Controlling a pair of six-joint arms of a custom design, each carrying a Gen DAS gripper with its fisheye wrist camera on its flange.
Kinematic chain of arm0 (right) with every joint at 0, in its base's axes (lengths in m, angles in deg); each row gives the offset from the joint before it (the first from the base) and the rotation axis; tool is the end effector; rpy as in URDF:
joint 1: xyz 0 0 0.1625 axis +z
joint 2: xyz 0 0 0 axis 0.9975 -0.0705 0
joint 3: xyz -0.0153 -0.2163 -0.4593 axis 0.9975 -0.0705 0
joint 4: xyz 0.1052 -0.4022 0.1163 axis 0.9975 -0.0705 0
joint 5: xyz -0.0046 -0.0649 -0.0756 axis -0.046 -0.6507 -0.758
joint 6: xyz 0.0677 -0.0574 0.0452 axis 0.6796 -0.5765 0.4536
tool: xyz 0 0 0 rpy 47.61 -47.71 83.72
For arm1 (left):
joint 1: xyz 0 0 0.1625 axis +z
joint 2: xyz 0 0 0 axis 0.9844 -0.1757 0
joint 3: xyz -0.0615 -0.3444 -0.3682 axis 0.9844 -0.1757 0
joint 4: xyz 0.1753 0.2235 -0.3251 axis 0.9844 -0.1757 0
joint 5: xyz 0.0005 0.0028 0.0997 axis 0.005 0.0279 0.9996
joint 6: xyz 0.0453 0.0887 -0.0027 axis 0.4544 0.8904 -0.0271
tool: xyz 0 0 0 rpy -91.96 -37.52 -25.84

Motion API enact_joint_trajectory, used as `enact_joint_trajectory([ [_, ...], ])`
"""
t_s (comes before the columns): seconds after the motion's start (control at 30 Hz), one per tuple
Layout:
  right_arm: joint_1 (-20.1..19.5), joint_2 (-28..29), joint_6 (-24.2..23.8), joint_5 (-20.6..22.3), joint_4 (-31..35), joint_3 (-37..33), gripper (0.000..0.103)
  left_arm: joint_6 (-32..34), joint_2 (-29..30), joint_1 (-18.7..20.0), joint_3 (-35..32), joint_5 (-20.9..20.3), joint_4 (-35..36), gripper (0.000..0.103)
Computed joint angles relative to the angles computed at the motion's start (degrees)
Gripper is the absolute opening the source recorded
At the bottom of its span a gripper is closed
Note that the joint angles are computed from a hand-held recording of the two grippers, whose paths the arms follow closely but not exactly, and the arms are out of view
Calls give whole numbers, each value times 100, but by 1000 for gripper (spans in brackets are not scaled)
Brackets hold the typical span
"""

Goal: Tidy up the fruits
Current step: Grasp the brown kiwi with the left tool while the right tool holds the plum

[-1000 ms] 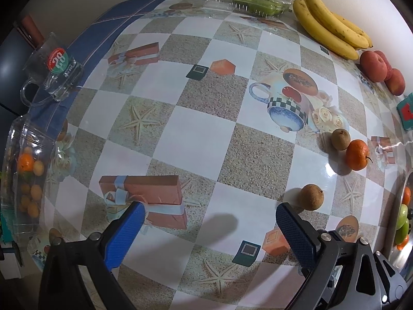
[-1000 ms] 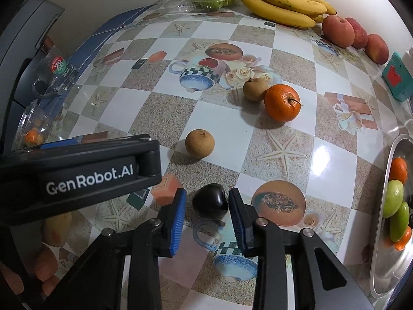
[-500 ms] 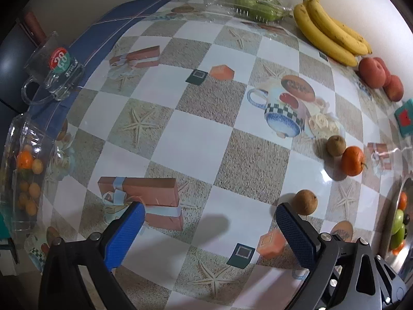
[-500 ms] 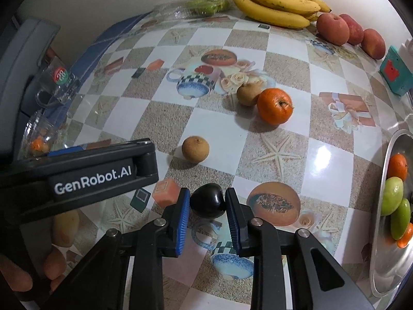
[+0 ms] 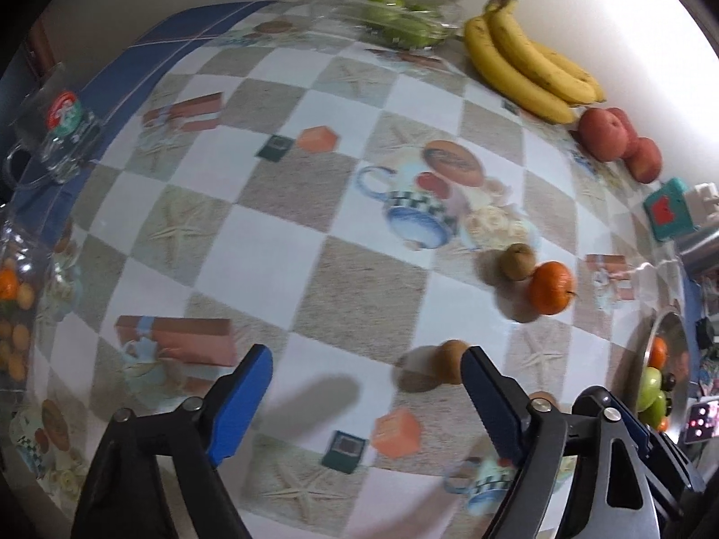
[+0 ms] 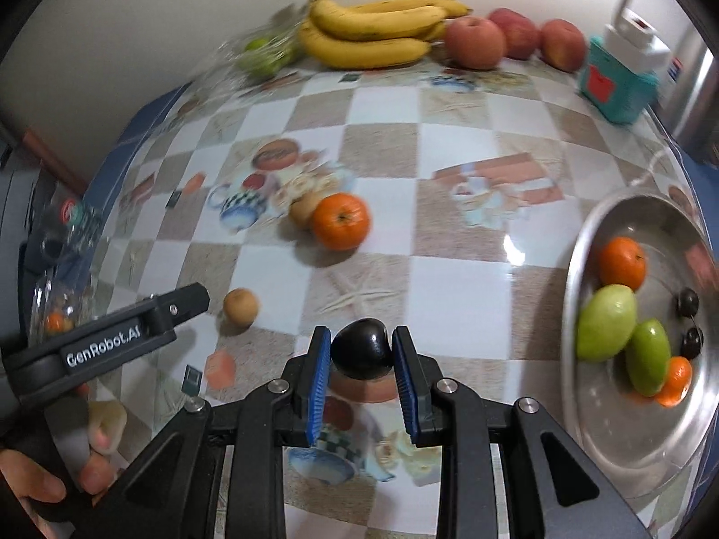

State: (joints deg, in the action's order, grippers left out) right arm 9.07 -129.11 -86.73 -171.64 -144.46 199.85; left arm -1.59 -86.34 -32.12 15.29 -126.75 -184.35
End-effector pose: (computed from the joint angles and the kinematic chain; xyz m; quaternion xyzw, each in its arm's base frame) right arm 0.1233 -0.5741 0.2565 -0.0365 -0.9271 0.2169 0.3036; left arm -0.3248 -0.6438 0.0447 0.0647 0.9425 -0.1193 0.3055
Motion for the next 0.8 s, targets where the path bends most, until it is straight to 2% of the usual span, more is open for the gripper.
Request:
enact_joint_trajectory([
  [0.13, -74, -125, 102, 74, -56, 36, 29, 218, 110, -34, -32, -169, -194, 78],
  [0.4, -140, -245, 169, 167, -129, 81, 29, 528, 309, -96, -154, -282, -215, 52],
  [0.8, -173, -301, 156, 281, -205, 124, 29, 548, 409, -71, -241, -283, -58, 34],
])
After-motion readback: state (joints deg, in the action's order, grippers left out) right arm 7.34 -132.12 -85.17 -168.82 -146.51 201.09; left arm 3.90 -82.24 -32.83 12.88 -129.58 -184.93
